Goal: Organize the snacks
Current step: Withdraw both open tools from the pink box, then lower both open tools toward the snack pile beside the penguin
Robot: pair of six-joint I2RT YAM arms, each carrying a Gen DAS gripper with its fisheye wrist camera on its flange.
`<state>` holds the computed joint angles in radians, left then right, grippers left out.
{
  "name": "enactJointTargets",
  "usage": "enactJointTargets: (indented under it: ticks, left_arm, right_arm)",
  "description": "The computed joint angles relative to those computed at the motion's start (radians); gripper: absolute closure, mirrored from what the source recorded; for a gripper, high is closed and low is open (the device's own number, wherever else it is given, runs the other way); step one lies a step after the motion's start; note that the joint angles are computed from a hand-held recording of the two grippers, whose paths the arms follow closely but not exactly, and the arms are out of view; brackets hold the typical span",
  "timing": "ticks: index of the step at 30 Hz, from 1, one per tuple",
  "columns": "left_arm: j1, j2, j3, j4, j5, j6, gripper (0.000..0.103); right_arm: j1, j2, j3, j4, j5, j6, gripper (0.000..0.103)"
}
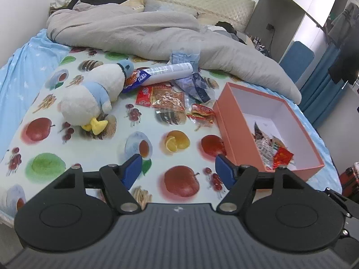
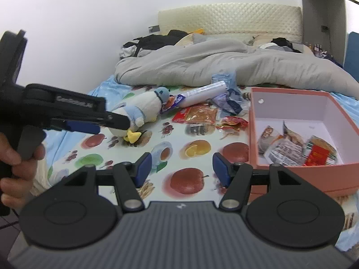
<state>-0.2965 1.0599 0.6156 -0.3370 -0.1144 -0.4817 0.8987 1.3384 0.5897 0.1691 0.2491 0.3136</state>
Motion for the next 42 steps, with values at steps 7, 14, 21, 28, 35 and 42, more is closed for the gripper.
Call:
enactJointTargets:
  ticks: [7,14,21,28,35,42]
  left_arm:
    - [0.119,0.192,-0.002,0.160,0.096,0.041,0.027]
    - [0.190,0.317,0.025,0.245,0.149,0.069,0.027]
    - [0.266,0.504,0.090,0.333,0.195,0.093,0.027]
    - [0.309,0.767,0.252,0.413,0.254,0.094,0.027]
    - [0.318,1.051,0.504,0.476,0.297,0.064,0.027]
    - [0.303,1.302,0.876,0.345,0.279,0.139,0.027]
  right_arm:
    - [0.002,0.185,0.089,0.073,-0.021,-0.039,0.041]
    - [-0.041,0.337,0.186,0.103,-0.042,-0.062,0.041]
    - [-0.098,0.485,0.299,0.107,-0.063,-0.095,0.041]
    - [-0.148,0.668,0.456,0.107,-0.031,-0.131,0.042]
    - [-0.182,0.861,0.662,0.080,0.046,-0.179,0.044]
    - [-0.203,1.055,0.891,0.017,0.124,-0.327,0.048]
